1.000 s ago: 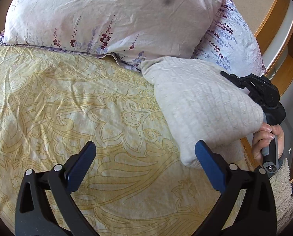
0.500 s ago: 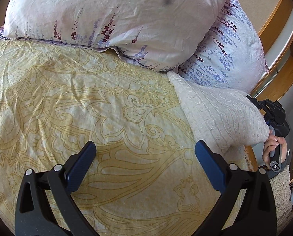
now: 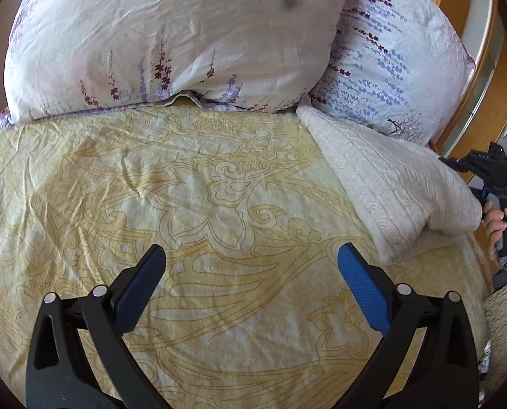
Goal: Fold small clothes
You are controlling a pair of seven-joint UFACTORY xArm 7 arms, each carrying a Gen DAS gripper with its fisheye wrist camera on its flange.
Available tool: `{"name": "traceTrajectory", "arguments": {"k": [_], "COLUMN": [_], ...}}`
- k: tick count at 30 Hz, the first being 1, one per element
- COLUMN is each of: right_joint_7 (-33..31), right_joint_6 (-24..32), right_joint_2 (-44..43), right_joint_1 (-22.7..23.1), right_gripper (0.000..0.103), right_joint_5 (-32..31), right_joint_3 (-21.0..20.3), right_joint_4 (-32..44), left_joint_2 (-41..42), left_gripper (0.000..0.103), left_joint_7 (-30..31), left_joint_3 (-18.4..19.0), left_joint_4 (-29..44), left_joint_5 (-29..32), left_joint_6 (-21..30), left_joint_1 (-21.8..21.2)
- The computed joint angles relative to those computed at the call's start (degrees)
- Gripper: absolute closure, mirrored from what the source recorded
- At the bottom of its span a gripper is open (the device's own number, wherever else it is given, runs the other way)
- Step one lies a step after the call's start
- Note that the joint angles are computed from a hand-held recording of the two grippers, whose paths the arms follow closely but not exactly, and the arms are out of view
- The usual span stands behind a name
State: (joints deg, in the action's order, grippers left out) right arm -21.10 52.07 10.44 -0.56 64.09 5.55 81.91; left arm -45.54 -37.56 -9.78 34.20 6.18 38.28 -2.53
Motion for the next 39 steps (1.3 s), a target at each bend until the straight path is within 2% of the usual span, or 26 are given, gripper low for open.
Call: {"name": "traceTrajectory", "arguments": {"k": [2, 5, 9, 13, 18, 25, 31, 36, 37, 39], "right_joint_7": [0.1, 1.1, 1.0, 0.2, 0.0, -1.2, -2.6, -4.7, -5.0, -5.7], "right_joint_6": [-0.1, 0.8, 1.7, 1.2, 1.4, 2.2, 1.3, 3.3, 4.2, 6.5], "right_joint_2": [-0.5, -0.3, 0.3, 0.1, 0.0, -0.3, -2.3, -5.1, -5.7, -6.7], "right_joint_1": [-0.1, -0.1, -0.2, 0.2, 0.4, 0.5, 1.7, 1.4, 1.2, 0.9], "right_gripper": [0.065, 0.062, 0.062, 0.062, 0.062, 0.062, 0.062, 0.062, 0.061, 0.048], "right_joint_5": [-0.5, -1.4, -1.8, -2.5, -2.8, -3.9, -8.1, -7.0, -6.5, -5.1], "right_joint_3": [-0.2, -0.3, -0.1, 0.2, 0.2, 0.1, -0.1, -1.2, -1.5, -2.3], "right_joint_4": [-0.1, 0.7, 1.3, 1.2, 1.0, 0.8, -0.5, -3.8, -4.4, -5.9], "left_joint_2": [-0.1, 1.1, 6.7, 10.1, 15.7, 23.5, 24.9, 24.5, 23.9, 22.6], "left_gripper": [0.002, 0.002, 0.002, 0.002, 0.002, 0.002, 0.007, 0.009, 0.009, 0.009], "left_joint_7": [1.3, 3.8, 1.8, -0.6, -1.3, -7.1, -10.3, -11.3, -11.6, -12.7], "left_joint_3": [-0.3, -0.6, -7.2, -10.6, -10.1, -11.5, -9.0, -7.4, -6.9, -6.4], "left_joint_4": [0.2, 1.0, 7.8, 12.1, 16.4, 21.6, 22.4, 21.5, 20.7, 18.9], "left_joint_5": [0.8, 0.7, 6.7, 13.0, 14.3, 21.4, 24.4, 24.4, 24.3, 24.1], "left_joint_6": [-0.3, -0.9, 6.8, 9.4, 9.6, 12.7, 13.6, 12.1, 10.7, 7.5], "left_joint_1": [-0.6, -2.4, 0.3, 0.2, -3.3, -5.1, -7.4, -8.5, -8.5, -8.2]}}
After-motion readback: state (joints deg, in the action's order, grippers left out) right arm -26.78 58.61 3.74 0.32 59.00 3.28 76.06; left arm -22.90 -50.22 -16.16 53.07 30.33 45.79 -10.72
